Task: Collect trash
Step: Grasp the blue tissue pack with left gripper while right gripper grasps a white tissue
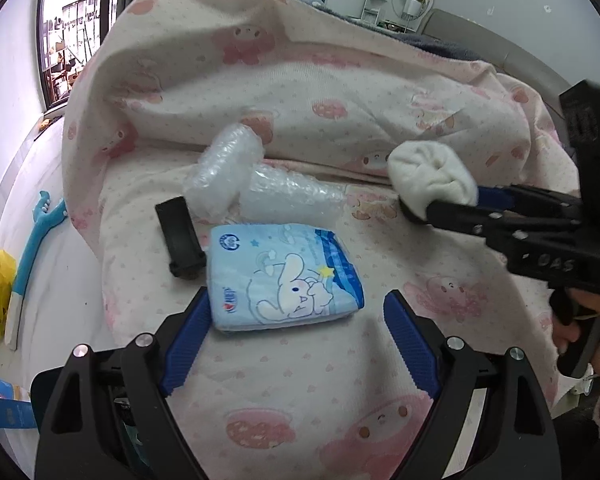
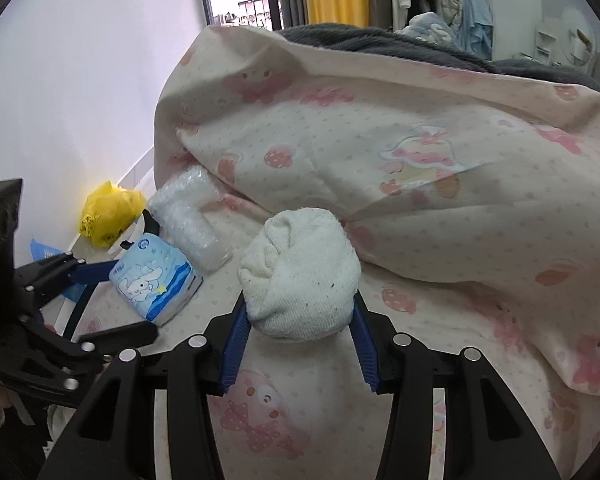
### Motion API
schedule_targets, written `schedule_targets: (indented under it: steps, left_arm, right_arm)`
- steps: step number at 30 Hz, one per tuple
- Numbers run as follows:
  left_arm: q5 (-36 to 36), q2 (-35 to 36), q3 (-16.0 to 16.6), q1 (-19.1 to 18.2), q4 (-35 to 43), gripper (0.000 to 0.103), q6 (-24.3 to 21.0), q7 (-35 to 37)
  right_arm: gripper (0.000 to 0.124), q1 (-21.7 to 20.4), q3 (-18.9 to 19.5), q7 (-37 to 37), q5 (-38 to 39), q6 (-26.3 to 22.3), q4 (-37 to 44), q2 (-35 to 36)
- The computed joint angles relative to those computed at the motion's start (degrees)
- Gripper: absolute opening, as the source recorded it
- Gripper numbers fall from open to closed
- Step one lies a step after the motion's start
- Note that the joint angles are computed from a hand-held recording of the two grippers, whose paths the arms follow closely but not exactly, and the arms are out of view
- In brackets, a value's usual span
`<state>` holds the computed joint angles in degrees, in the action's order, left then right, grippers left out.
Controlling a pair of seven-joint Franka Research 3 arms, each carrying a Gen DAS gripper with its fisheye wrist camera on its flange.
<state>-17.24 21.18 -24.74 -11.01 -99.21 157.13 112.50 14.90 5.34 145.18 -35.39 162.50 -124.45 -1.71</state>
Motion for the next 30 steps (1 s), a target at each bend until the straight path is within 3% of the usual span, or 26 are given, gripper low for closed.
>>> schedule_targets:
  steps: [4,8,13,17,20,24,30]
  left_arm:
    - [1.5,0.7,0.7,-1.0,0.7,0.087,0.2,-1.9]
    - [6.7,1.0,3.2,-3.2,1.0,0.078,0.5,-6.0]
    - [7.9,0.7,1.7,-1.8,0.3,0.074,1.2,-5.2]
    - [-2.5,-0.9,-5.3,4.5,-1.7,0.074,1.5,6.2]
    - [-9.8,-3.0,-7.5,6.7,-3.6,0.074,2.5,14.0]
    - [-18.3,-5.5,-8.5,7.9,-5.2,0.074,4.5,21.5]
    - [-25.7,-8.4,-5.4,7.4,-6.9,0.075,6.3,26.8]
  right_arm:
    - [0.048,-0.4,0.0,0.5,-0.1,0.6,-1.0,-0.9]
    - [0.048,-0.8,0.5,0.4,-0.1,0.4,-1.2,-1.3]
    - [0.048,-1.1,1.0,1.3,-0.6,0.0,-0.6,-1.6]
    - [0.048,-1.1,1.2,2.0,-1.0,0.2,0.7,-1.5]
    - [0.048,-0.9,1.4,2.8,-1.4,0.5,1.8,-1.2]
    - [0.048,-0.4,1.4,5.1,-2.8,1.3,3.2,-0.5]
    - [0.048,0.9,0.2,6.6,-1.0,5.7,5.9,2.4]
